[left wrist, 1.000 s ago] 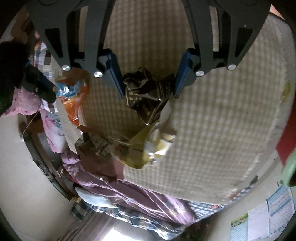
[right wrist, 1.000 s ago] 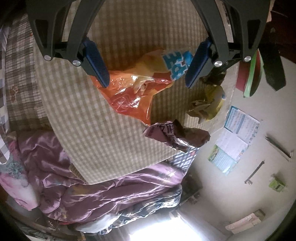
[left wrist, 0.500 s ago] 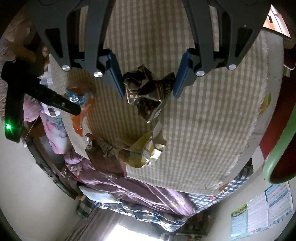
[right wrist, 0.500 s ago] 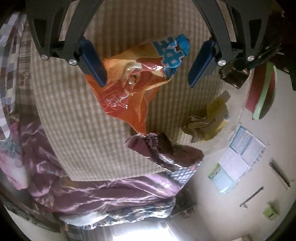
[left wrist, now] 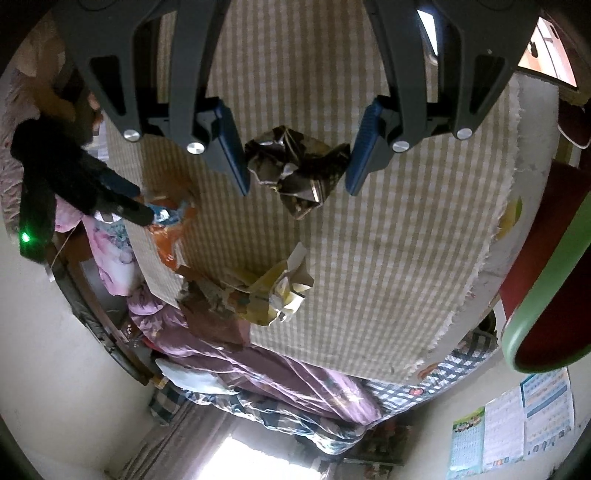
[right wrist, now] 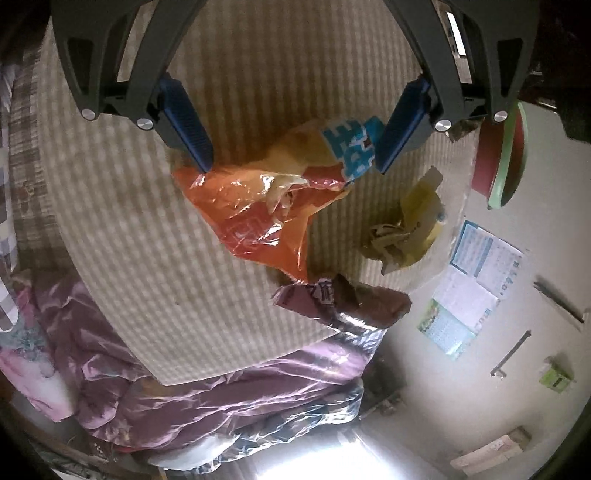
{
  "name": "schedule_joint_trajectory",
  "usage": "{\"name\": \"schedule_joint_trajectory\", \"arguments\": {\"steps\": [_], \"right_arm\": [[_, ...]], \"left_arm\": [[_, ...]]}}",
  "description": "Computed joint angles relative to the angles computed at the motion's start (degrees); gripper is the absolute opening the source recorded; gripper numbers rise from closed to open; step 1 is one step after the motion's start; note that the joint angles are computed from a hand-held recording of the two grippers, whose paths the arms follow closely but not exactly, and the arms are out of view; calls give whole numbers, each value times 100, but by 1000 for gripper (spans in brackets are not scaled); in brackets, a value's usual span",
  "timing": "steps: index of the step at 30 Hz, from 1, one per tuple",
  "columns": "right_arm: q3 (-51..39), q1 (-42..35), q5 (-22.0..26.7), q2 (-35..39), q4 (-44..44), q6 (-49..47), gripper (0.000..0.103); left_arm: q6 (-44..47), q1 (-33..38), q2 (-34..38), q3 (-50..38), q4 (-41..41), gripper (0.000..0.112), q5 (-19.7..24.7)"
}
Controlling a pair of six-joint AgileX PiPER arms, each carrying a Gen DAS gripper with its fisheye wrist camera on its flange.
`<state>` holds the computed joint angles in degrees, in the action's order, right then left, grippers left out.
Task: Collect trash
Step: 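Grasp the orange-blue chip bag with the right gripper while the left gripper holds the dark wrapper, then carry both held items over the bucket and open both grippers to drop them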
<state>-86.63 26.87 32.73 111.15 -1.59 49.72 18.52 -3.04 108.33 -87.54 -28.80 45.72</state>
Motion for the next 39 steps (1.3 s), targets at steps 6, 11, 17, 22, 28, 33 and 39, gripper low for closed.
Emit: {"name": "schedule_joint_trajectory", "arguments": {"steps": [6,11,17,22,28,33,39], "right_arm": [[-362,27,182,217,-63,-61,85],[-1007,191,619,559,-21,-614,85],[-1344,247,836,865,167,-817,63],[-1245,266,684,759,277,-975,54],[-816,460,272,335,-53,-672,54],[-1304,778,443,399,-563,-626,54],[-2153,1081,710,796,-765,-925,54]], "left_arm": [[110,79,-155,209,-6,51,-83],[94,182,-57,201,-33,51,66],[172,241,-3,221,-77,51,129],[166,304,-18,243,-91,51,117],[195,331,-129,314,-170,51,27],[278,378,-252,318,-221,51,-65],[261,569,-481,345,-202,51,-281]]}}
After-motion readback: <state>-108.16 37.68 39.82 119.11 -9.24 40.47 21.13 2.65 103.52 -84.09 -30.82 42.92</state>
